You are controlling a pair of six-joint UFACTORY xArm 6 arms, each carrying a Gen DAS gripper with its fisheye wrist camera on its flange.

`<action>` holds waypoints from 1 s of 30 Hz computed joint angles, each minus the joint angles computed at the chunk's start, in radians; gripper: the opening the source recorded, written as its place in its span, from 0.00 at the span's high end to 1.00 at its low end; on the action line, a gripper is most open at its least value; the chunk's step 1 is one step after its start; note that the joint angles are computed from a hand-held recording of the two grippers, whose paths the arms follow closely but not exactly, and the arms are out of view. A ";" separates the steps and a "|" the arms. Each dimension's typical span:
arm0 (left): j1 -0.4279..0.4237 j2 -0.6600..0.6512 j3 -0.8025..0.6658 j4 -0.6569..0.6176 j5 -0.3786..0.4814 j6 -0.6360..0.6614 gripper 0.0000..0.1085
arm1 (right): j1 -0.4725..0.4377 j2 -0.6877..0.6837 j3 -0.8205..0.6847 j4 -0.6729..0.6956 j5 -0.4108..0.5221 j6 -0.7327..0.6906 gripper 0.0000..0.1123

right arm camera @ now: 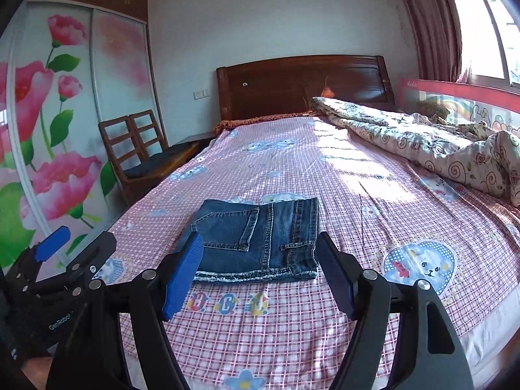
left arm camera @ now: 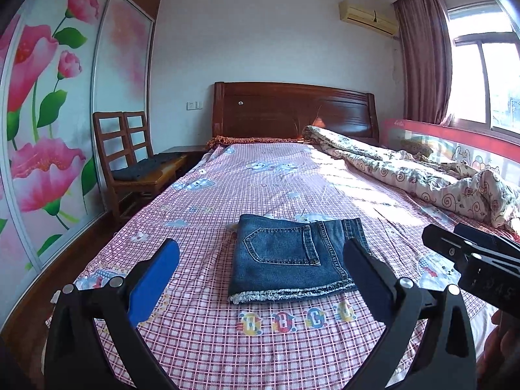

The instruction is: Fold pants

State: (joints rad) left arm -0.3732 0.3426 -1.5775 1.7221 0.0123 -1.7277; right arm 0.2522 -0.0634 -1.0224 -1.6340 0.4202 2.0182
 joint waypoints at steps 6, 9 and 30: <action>0.001 -0.004 0.006 0.015 0.019 -0.035 0.07 | 0.014 -0.011 0.019 -0.067 0.031 0.057 0.37; 0.004 -0.007 0.005 0.096 0.012 -0.129 0.07 | 0.019 -0.011 0.038 -0.075 0.038 0.064 0.37; 0.022 -0.004 0.033 0.085 -0.035 -0.155 0.07 | 0.024 -0.004 0.044 -0.050 0.027 0.049 0.37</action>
State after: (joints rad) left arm -0.3509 0.3382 -1.5449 1.8075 -0.0225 -1.8830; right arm 0.2767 -0.0669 -0.9788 -1.6844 0.4473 2.0668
